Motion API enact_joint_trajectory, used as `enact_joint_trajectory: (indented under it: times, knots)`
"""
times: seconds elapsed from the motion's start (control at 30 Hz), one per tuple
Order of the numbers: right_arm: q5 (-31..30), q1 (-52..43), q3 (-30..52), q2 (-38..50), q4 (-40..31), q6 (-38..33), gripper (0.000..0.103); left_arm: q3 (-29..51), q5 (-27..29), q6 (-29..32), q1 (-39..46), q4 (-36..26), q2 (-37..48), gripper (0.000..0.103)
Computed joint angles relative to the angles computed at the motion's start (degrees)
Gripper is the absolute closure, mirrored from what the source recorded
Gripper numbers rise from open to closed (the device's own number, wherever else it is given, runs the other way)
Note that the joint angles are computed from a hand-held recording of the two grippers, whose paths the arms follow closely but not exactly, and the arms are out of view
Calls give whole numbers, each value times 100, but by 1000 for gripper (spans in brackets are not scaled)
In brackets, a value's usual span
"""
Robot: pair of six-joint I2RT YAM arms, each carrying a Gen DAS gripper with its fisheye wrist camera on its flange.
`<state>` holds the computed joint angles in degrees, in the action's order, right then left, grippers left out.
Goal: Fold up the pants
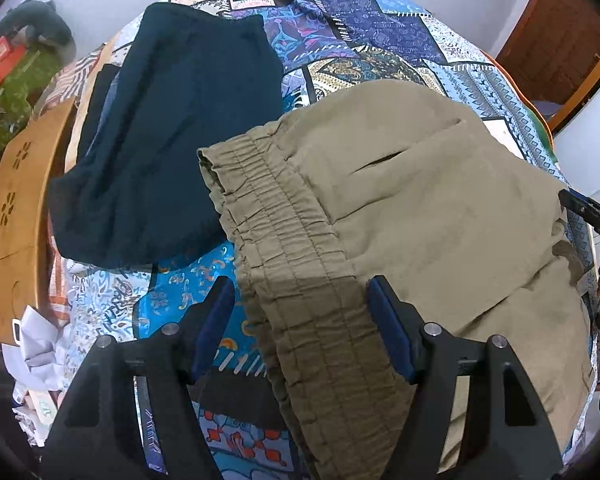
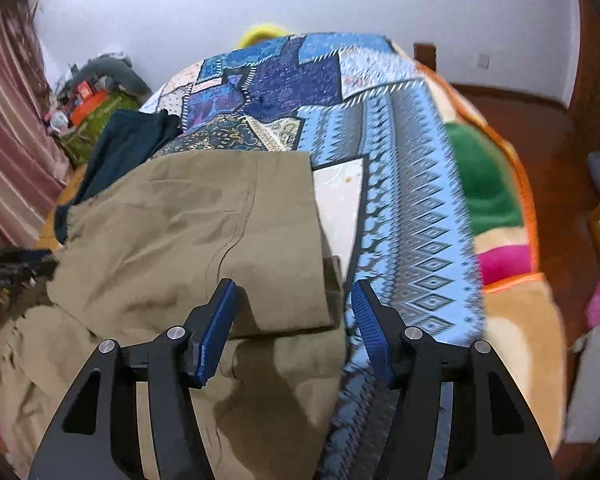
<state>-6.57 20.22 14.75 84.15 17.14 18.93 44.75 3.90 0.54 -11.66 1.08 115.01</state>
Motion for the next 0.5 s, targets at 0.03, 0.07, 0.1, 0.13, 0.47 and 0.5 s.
enact_joint_trajectory:
  times: [0.03, 0.07, 0.1, 0.13, 0.47, 0.5]
  knots:
    - [-230, -96, 5, 170, 158, 3, 48, -21, -6, 19, -8, 54, 27, 34]
    - [-313, -107, -4, 214, 198, 15, 50, -35, -9, 40, -17, 99, 44, 35]
    - [-392, -114, -10, 273, 264, -1, 60, -79, -24, 70, -29, 161, 41, 36]
    - [-327, -47, 7, 322, 265, -5, 65, -118, -64, 74, -57, 219, 28, 37]
    - [1004, 793, 16, 244, 15, -413, 98, -393, -1104, -206, -355, 865, 24, 45]
    - [1160, 875, 24, 290, 8, -396, 99, -411, -1043, -235, -297, 887, 23, 45]
